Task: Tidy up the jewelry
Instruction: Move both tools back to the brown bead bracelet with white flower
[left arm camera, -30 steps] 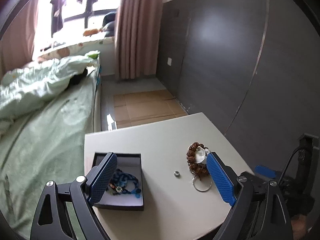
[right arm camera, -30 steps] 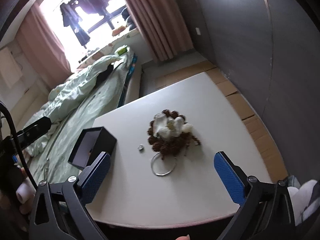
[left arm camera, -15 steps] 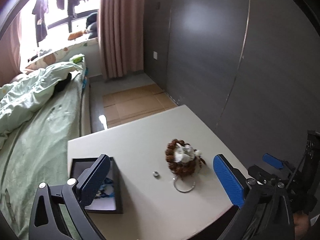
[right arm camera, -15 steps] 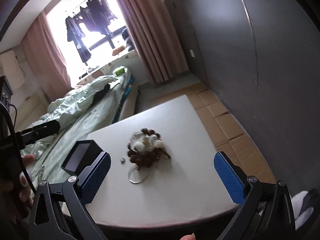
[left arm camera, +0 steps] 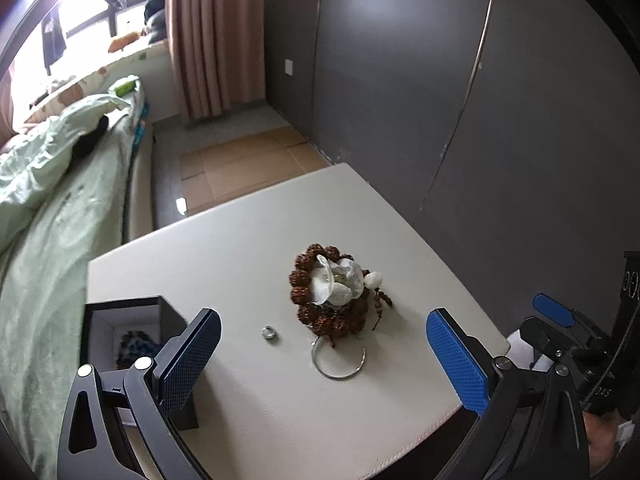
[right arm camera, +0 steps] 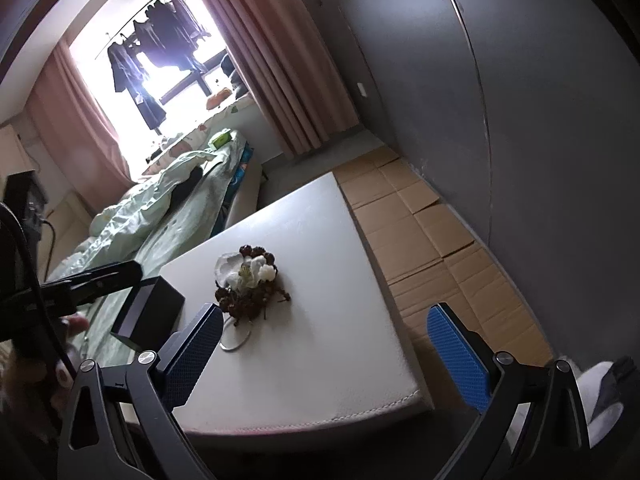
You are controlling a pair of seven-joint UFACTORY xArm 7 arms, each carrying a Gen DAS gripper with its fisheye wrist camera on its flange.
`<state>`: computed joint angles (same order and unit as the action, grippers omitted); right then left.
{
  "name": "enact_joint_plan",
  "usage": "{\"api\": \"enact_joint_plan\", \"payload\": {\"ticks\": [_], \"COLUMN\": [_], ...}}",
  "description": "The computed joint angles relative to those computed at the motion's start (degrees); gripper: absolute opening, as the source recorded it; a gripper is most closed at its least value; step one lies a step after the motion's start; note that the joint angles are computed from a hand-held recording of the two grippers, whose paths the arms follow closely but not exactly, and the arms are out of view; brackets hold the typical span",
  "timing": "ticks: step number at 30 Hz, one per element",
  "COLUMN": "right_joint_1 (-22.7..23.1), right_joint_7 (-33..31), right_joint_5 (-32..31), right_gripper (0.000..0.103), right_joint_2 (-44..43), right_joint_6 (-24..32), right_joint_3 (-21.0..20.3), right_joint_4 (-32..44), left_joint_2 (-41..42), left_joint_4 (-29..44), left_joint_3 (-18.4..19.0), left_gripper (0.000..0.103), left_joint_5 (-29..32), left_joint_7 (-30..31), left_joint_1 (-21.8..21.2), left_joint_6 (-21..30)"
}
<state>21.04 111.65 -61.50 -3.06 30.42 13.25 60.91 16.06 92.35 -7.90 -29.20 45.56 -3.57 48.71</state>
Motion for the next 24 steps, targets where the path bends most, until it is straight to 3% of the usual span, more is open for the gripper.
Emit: {"api": "enact_joint_plan", "payload": {"ticks": [3, 6, 8, 11, 14, 18, 20, 24], "right_joint_1": [-0.33, -0.55, -0.61, -0.74, -0.68, -0.51, -0.48, -0.27], "right_joint_7": [1.07, 1.29, 1.98, 2.37, 2.24, 1.82, 1.27, -1.93], "right_joint_5": [-0.69, -0.21, -0.5, -0.5, -0.25, -0.07, 0.17, 1.92], "right_gripper": [0.096, 0.084, 0.079, 0.072, 0.069, 0.067, 0.065, 0.063], "right_joint_2": [0.63, 1.56, 1.93, 2.66, 3.38, 4.25, 4.84, 6.59], "right_joint_6": [-2.06, -4.36, -5.43, -7.24, -8.3, -9.49, -10.45, -12.04], "right_joint_3": [-0.39, -1.08, -1.47, -2.11, -2.67, -3.4, -3.8, -4.72], "right_joint_4": [-0.37, -0.62, -0.89, -1.02, -0.76, -0.23, 0.2, 2.02], "left_joint_2": [1.87, 3.25, 4.05, 5.12, 6.8, 8.82, 10.05, 11.44], "left_joint_4": [1.27, 1.85, 2.45, 3.06, 4.55, 6.03, 7.26, 8.73], "left_joint_3": [-0.01, -0.48, -0.73, -1.07, -1.14, -1.26, -1.22, -1.78], "left_gripper": [0.101, 0.091, 0.077, 0.07, 0.058, 0.054, 0.036, 0.02], "left_joint_5": [0.47, 0.36, 0.94, 2.39, 4.0, 6.02, 7.2, 7.85], "left_joint_7": [-1.08, -0.56, -0.14, 0.34, -0.46, -1.28, -2.25, -2.44], "left_joint_1": [-0.16, -0.02, -0.15, -0.78, -1.56, -2.33, -2.65, -2.59], "left_joint_6": [0.51, -0.06, 0.11, -0.07, 0.16, -0.16, 0.54, 0.98]}}
